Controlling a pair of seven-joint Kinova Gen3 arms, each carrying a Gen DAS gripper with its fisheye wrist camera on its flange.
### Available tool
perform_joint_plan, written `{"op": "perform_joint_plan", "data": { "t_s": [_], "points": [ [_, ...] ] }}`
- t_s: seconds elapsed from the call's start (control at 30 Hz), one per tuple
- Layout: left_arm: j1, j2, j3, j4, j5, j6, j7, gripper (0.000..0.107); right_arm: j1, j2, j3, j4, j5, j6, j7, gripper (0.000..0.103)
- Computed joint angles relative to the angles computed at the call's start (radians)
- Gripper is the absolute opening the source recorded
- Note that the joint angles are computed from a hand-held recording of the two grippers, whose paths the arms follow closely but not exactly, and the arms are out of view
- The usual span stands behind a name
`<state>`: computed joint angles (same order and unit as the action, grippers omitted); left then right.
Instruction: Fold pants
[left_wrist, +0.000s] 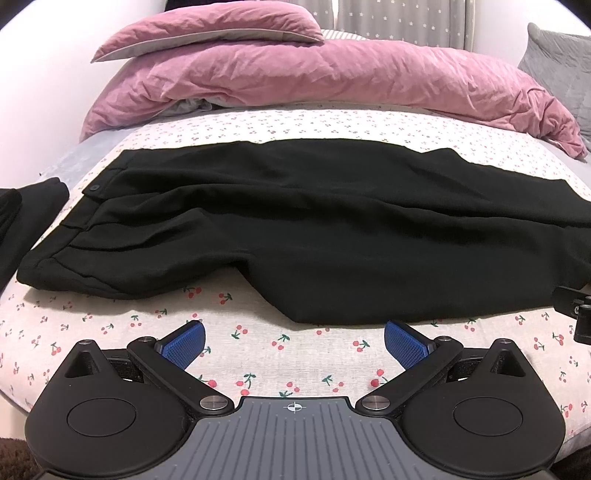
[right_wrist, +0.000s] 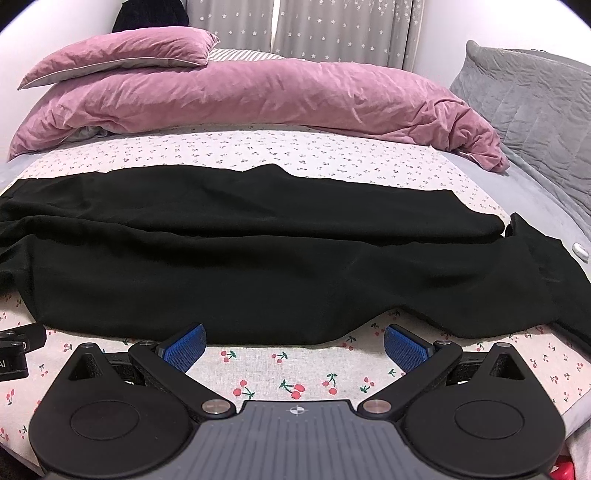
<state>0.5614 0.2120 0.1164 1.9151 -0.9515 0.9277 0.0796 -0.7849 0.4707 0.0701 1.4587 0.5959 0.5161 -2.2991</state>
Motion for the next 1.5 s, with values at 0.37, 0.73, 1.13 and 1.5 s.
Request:
{"op": "perform_joint_plan", "data": {
  "t_s": [0.37,0.73,1.13,1.5],
  "points": [
    [-0.002,-0.014,0.011,0.024,-0.041,-0.006,0.043,0.103,-0.007,-0.017,0.016,0.029,0.029,-0.043,-0.038,0.103],
    [-0.089,-0.105,-0.008,0.129,-0.085,-0.178,0.056,0.103,-0.06,-0.032,0.111,0.105,0.226,-0.173,-0.131,0.103],
    [-0.381,-0.289,-0.06,0.32,0.015,-0.423,-0.039,0.103,0.29,-0.019,-0.157,0.003,-0.186,-0.036,0.233,0.103],
    [-0.491,-0.38,-0.374,0.465,0.29,-0.758,-0.249,0.077,0.5,-0.002,-0.211,-0.008,-0.594,-0.045,0.457,0.102]
  ]
}}
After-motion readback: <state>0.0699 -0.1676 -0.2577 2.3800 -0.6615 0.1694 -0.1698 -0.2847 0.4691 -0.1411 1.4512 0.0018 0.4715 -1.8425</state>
